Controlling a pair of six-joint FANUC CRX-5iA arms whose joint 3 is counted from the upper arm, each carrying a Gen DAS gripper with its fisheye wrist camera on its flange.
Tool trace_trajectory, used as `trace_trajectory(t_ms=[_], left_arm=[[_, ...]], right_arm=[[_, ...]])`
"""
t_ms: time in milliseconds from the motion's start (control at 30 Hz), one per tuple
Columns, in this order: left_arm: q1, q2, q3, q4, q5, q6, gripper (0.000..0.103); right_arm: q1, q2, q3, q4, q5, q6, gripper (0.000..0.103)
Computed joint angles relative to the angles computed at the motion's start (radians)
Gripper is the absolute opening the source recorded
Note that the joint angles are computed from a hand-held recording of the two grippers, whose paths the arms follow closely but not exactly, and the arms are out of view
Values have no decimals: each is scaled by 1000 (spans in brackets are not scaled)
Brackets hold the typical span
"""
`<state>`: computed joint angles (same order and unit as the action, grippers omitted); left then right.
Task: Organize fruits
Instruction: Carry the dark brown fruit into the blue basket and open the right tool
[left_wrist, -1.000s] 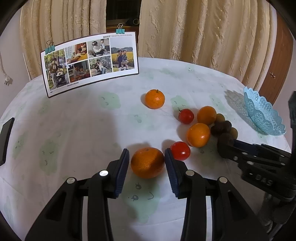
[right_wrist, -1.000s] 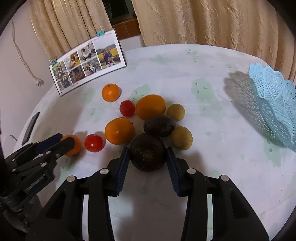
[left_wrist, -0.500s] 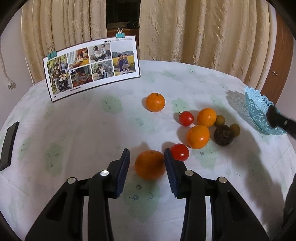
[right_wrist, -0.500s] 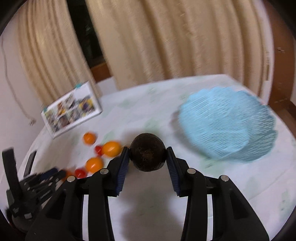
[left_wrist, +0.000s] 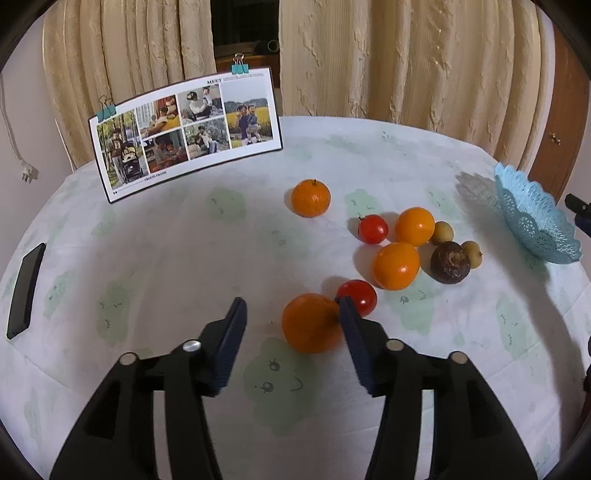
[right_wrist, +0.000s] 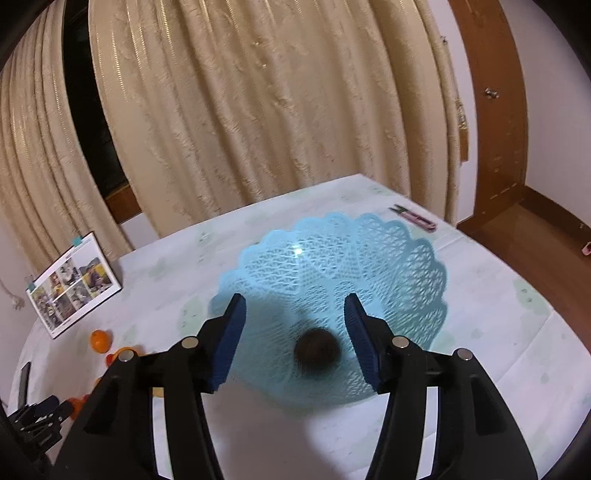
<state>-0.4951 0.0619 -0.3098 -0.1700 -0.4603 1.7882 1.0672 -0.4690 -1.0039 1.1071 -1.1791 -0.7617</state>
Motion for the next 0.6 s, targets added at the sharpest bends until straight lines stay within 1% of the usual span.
trace_trajectory(t_ms=[233,300,333,367,500,600], left_arm=[[-4,35,18,26,-25,-31,54],[-5,47,26,28,-32,-36,51],[-5,53,33,24,-38,-33,44],[1,56,26,57,-33,-66,40],[-9,42,38,25,-47,-24,39],[-26,22,49,7,-46,-11,39]], right_arm=[[-2,4,-27,-5,11,-63,59],[4,1,-31,-2,6,-68,59],[8,3,-32,1,1,-74,59],[15,7,-31,3,-10,-79,59],[43,18,-30,5,-55,-98,59],[52,9,-35,9,-71,-122,59]])
